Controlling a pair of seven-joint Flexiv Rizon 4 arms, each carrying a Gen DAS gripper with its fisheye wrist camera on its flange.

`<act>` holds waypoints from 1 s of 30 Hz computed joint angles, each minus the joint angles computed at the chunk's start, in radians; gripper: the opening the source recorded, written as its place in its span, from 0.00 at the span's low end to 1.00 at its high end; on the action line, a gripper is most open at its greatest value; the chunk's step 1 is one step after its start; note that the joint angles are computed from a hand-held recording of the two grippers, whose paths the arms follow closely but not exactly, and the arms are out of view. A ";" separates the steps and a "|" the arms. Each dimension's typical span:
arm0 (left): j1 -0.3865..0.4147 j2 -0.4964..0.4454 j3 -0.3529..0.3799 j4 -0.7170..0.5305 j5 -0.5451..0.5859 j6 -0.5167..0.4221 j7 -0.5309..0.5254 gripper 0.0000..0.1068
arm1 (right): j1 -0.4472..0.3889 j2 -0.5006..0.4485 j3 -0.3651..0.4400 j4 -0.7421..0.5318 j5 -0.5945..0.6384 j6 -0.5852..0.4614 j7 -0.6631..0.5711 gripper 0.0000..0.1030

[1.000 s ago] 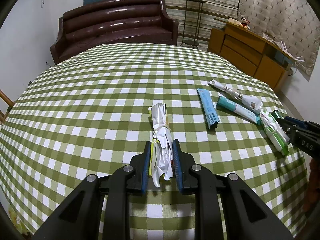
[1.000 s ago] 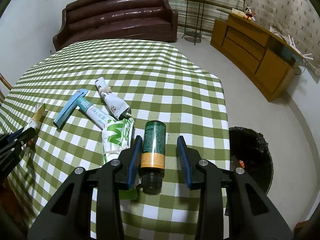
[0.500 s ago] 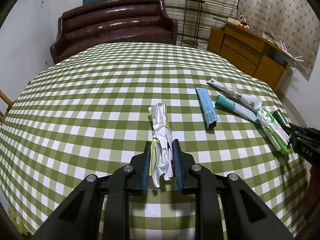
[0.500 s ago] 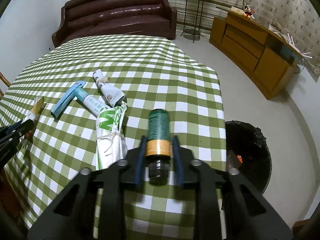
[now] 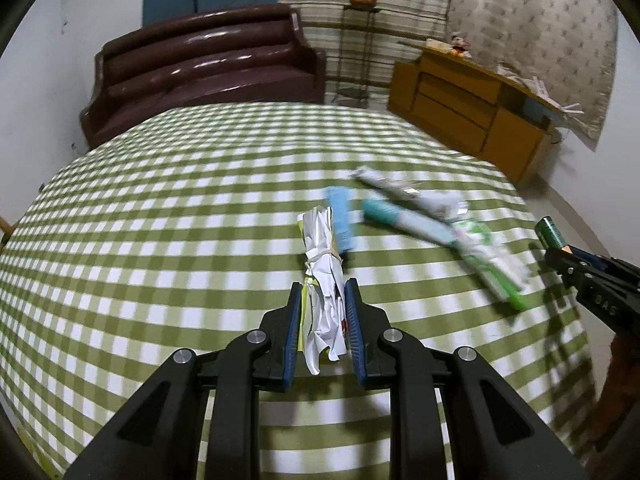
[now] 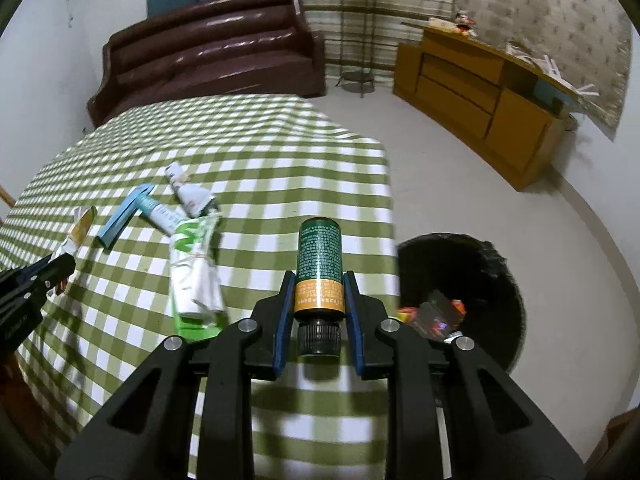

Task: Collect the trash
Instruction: 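Carry the wrapper and green bottle over the black bin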

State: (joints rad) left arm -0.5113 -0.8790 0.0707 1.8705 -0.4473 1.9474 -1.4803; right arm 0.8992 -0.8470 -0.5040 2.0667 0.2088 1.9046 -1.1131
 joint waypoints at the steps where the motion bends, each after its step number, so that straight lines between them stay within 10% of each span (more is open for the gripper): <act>1: -0.005 -0.002 -0.006 -0.010 0.009 0.002 0.006 0.21 | 0.001 0.002 -0.008 0.004 0.005 0.002 0.001 0.22; 30: -0.256 -0.243 0.133 -0.576 0.078 -0.272 0.007 0.21 | -0.145 -0.014 -0.004 0.069 0.159 0.120 -0.041 0.22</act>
